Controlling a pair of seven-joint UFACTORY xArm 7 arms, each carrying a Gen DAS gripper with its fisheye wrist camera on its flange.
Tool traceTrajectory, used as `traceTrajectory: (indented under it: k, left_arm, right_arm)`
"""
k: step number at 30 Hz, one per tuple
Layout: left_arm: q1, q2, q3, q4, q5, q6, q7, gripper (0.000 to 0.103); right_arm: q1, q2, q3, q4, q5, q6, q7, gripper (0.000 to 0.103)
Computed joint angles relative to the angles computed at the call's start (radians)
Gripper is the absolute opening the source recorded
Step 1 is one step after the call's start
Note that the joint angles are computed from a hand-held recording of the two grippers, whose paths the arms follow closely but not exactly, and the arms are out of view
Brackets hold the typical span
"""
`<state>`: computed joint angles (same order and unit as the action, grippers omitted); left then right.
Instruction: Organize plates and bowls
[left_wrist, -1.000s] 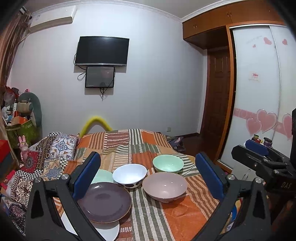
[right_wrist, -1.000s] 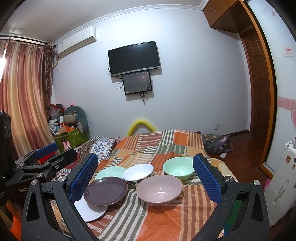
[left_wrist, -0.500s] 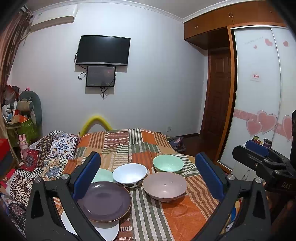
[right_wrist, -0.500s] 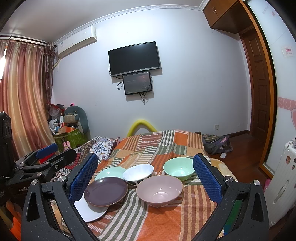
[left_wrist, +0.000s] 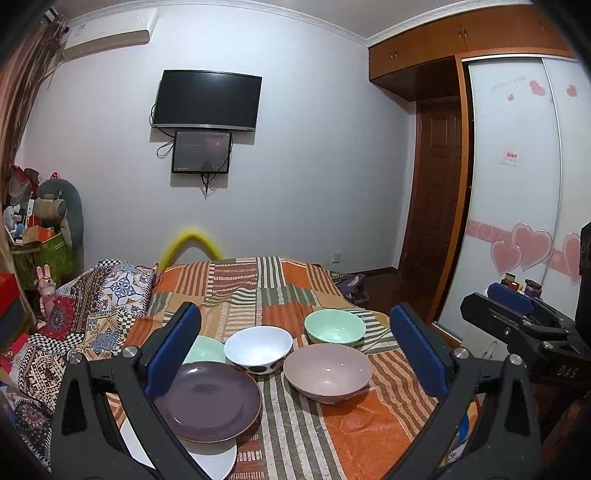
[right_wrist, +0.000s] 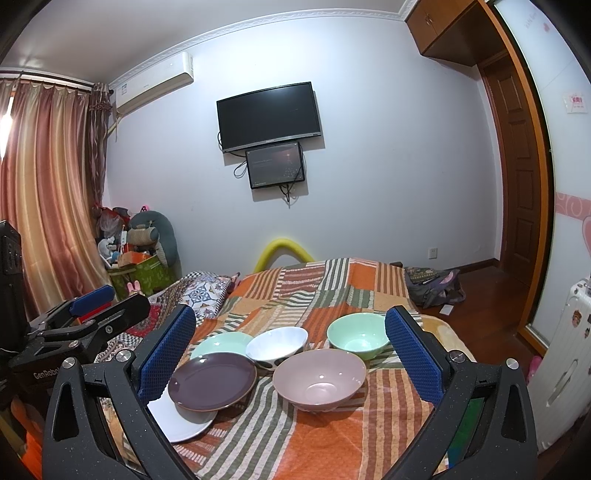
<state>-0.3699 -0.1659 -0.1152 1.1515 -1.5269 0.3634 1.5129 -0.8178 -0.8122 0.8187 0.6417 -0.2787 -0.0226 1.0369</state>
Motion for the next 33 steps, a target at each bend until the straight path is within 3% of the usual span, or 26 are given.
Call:
traceTrajectory:
  k: [16,19,23,27,33]
  left_arm:
    - [0.025,0.067,0.006,0.041,0.074,0.031,-0.058,0.103]
    - [0.038,0.099,0.003,0.055,0.092,0.001,-0.063,0.103]
    - [0.061,0.150,-0.003,0.076,0.132,-0.036,-0.082,0.102]
    - [0.096,0.221,-0.007,0.110,0.260,-0.046,-0.186,0.088]
    - [0.165,0.363,-0.021,0.206,0.474,-0.033,-0.421,0.084]
  right_arm:
    - [-0.046,0.081,0.047,0.038,-0.008,-0.008,0.022,0.102]
    - [-0.053,0.117,0.062,0.046,-0.011,-0.012,0.019,0.102]
    - [-0.062,0.201,0.086,0.074,-0.022,-0.012,0.003,0.095]
    - [-0.070,0.298,0.110,0.105,-0.041,-0.008,-0.006,0.085]
    - [-0.144,0.448,0.208,0.195,-0.128,0.033,0.012,0.075]
